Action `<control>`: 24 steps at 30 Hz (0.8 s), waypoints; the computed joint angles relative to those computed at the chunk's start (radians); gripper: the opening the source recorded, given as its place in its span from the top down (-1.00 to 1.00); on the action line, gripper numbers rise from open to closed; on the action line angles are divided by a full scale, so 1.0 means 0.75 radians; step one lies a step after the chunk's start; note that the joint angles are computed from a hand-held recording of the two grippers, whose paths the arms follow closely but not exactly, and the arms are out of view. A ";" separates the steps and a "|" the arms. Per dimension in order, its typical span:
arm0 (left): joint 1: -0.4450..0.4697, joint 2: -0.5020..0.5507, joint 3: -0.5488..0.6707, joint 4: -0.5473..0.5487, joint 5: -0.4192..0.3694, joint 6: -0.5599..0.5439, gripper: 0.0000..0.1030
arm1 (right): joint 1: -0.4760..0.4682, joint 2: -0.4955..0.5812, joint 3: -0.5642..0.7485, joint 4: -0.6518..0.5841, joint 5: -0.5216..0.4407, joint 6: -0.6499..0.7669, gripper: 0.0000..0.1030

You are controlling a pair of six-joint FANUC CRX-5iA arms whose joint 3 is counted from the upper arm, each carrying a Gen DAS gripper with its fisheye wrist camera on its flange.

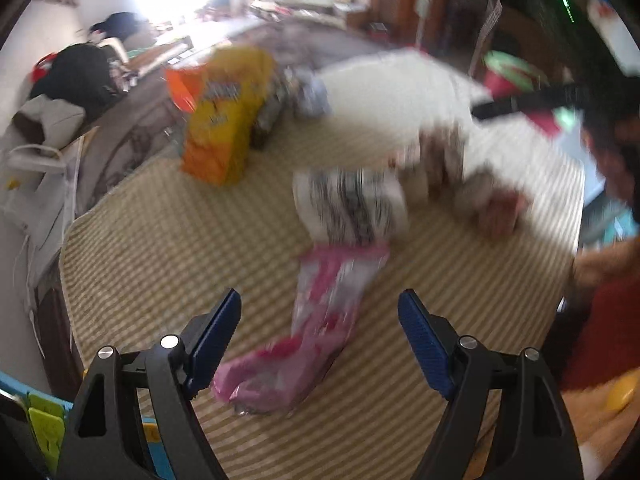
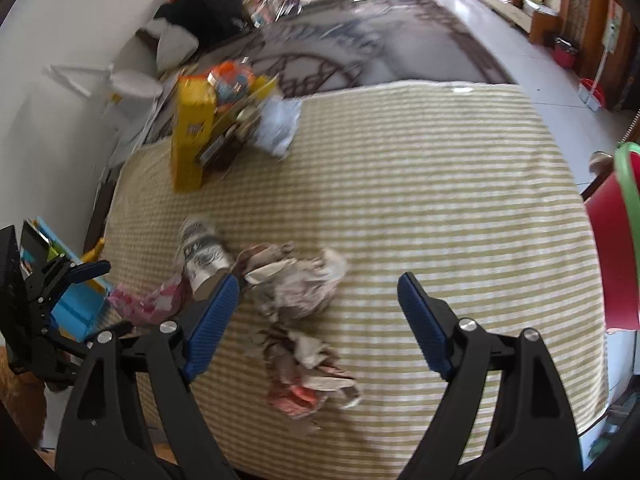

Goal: Collect trash
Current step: 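Grasp the pink wrapper with the left gripper while the right gripper grasps crumpled paper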

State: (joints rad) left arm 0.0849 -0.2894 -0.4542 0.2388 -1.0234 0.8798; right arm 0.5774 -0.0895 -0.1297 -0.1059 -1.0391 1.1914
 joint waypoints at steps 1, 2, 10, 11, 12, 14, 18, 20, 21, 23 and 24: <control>-0.009 0.015 0.000 -0.029 0.000 -0.004 -0.49 | 0.001 0.008 0.005 -0.006 -0.005 0.010 -0.59; -0.013 0.023 -0.004 -0.042 -0.002 -0.006 -0.49 | 0.003 0.020 0.012 -0.013 -0.009 0.018 -0.59; -0.021 0.125 -0.009 -0.009 0.023 0.150 0.19 | -0.007 0.115 0.082 -0.073 -0.064 0.060 -0.59; -0.016 0.132 -0.014 0.001 0.020 0.162 0.22 | -0.006 0.121 0.087 -0.078 -0.070 0.064 -0.59; -0.004 0.133 -0.024 0.026 0.030 0.177 0.25 | -0.003 0.125 0.089 -0.075 -0.073 0.064 -0.59; 0.005 0.122 -0.034 0.036 0.058 0.224 0.44 | 0.000 0.128 0.089 -0.075 -0.071 0.063 -0.59; 0.052 0.061 -0.070 0.080 0.125 0.385 0.69 | -0.005 0.134 0.092 -0.074 -0.071 0.056 -0.59; 0.075 0.032 -0.076 0.109 0.163 0.459 0.74 | -0.007 0.142 0.096 -0.078 -0.072 0.057 -0.59; 0.079 0.020 -0.079 0.121 0.182 0.479 0.74 | -0.010 0.145 0.098 -0.083 -0.074 0.062 -0.59; 0.085 -0.004 -0.085 0.160 0.223 0.509 0.75 | -0.011 0.158 0.106 -0.097 -0.080 0.067 -0.59; 0.087 -0.013 -0.089 0.191 0.242 0.513 0.75 | -0.011 0.164 0.110 -0.101 -0.082 0.068 -0.59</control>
